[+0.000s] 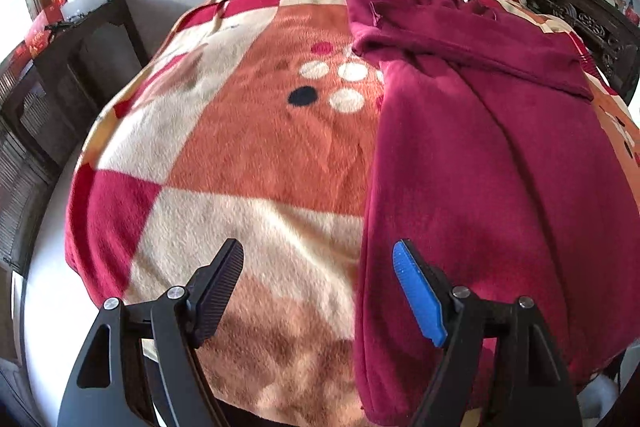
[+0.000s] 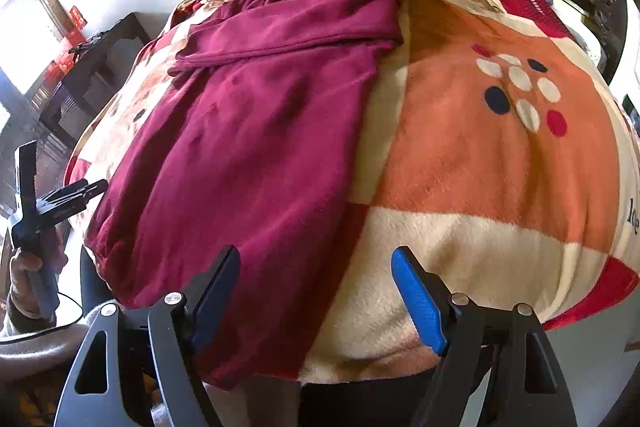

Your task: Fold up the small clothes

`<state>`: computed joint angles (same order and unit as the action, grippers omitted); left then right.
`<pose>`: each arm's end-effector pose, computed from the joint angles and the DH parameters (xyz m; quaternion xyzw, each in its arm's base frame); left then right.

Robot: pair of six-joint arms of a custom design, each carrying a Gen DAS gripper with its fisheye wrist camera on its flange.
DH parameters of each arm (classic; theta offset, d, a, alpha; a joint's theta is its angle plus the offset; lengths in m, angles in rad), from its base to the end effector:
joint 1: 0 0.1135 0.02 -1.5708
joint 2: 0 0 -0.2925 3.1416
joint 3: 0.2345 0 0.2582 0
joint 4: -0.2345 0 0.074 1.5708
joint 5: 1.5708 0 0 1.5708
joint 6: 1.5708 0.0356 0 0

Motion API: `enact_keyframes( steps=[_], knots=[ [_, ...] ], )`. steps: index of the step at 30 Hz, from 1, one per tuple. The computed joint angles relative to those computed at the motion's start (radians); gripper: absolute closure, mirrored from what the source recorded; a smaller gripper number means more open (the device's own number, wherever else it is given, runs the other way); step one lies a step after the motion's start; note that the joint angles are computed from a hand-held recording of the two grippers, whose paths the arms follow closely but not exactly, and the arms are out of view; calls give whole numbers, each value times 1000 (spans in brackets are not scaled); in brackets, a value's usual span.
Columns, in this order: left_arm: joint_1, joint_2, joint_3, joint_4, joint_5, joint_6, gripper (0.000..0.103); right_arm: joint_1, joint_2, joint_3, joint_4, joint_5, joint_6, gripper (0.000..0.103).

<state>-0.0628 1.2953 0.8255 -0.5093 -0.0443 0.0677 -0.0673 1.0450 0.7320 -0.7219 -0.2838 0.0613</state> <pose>0.2522 -0.0143 0.2438 0.0559 0.9547 0.0219 0.2914 0.1861 -0.0026 0.2532 0.0240 0.9551 0.1356 0.2625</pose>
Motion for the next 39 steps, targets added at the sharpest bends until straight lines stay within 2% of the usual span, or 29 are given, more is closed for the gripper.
enact_keyframes(
  steps=[4, 9, 12, 21, 25, 32, 35, 37, 38, 39],
  knots=[
    [28, -6, -12, -34, 77, 18, 26, -27, -3, -21, 2, -12, 0, 19],
    [52, -9, -30, -44, 128, 38, 24, -59, -13, -56, 5, -47, -6, 19],
    [60, 2, -31, -53, 167, 36, 21, -93, -23, -77, 1, -134, -17, 19],
    [34, 22, -30, -40, 167, 22, 18, -113, -44, -134, 17, -284, 30, 17],
    [18, 25, -31, -32, 152, 22, 17, -64, -70, -141, 31, -299, 73, 17],
    [18, 32, -33, -24, 153, 9, 14, 100, -109, -159, 62, -269, 150, 25],
    [7, 32, -36, -16, 138, 3, 13, 140, -130, -174, 85, -208, 197, 37],
    [6, 32, -38, -13, 138, 2, 12, 154, -153, -167, 77, -165, 204, 55],
    [5, 32, -39, -11, 138, 2, 12, 160, -166, -162, 72, -150, 192, 60],
    [4, 32, -39, -11, 138, 1, 12, 159, -180, -156, 67, -145, 178, 71]
  ],
)
